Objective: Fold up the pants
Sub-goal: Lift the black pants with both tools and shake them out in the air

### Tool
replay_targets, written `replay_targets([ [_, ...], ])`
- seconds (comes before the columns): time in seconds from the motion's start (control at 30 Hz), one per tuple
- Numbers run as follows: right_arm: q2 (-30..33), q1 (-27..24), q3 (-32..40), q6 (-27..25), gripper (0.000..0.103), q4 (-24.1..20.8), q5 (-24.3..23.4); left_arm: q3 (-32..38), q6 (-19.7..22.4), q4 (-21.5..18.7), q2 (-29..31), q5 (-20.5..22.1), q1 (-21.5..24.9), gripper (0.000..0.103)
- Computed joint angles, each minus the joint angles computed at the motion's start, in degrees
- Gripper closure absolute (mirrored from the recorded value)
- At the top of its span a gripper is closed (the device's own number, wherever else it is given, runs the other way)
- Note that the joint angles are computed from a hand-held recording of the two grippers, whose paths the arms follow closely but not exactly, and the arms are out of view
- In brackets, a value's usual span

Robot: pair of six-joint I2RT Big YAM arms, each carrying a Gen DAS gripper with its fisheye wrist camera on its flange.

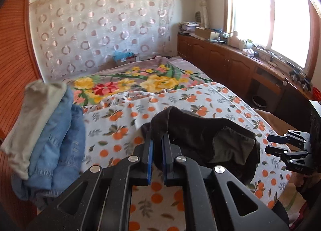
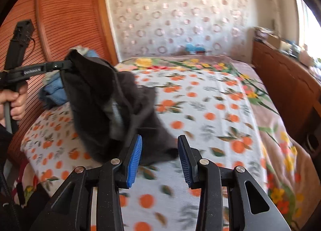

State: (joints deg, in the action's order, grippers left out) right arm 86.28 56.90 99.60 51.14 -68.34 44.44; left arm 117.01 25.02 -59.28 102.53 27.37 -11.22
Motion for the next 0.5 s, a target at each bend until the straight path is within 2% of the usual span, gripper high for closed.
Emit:
replay_targets([
  [0.07, 1.6, 0.0, 1.6, -2.9, 0.063, 0.3, -1.3, -3.7, -0.5, 2.4, -1.6, 0.1, 1.2, 0.095],
  [0.13, 2.8, -0.1, 2.9, -4.5, 0.062, -0.7, -2.2, -5.7, -1.1, 3.2, -2.3, 0.7, 2.2, 0.095],
  [0.23, 3.3, -0.3, 3.7, -6.1, 0.054, -3.2, -3.4, -8.0, -2.0, 4.3, -2.6, 1.2, 3.8, 0.095],
  [0.5, 3.2, -1.9, 4.9, -3.9, 0.051, -10.7, -2.8, -11.3, -2.3, 5.4, -2.7, 1.5, 5.6, 0.095],
])
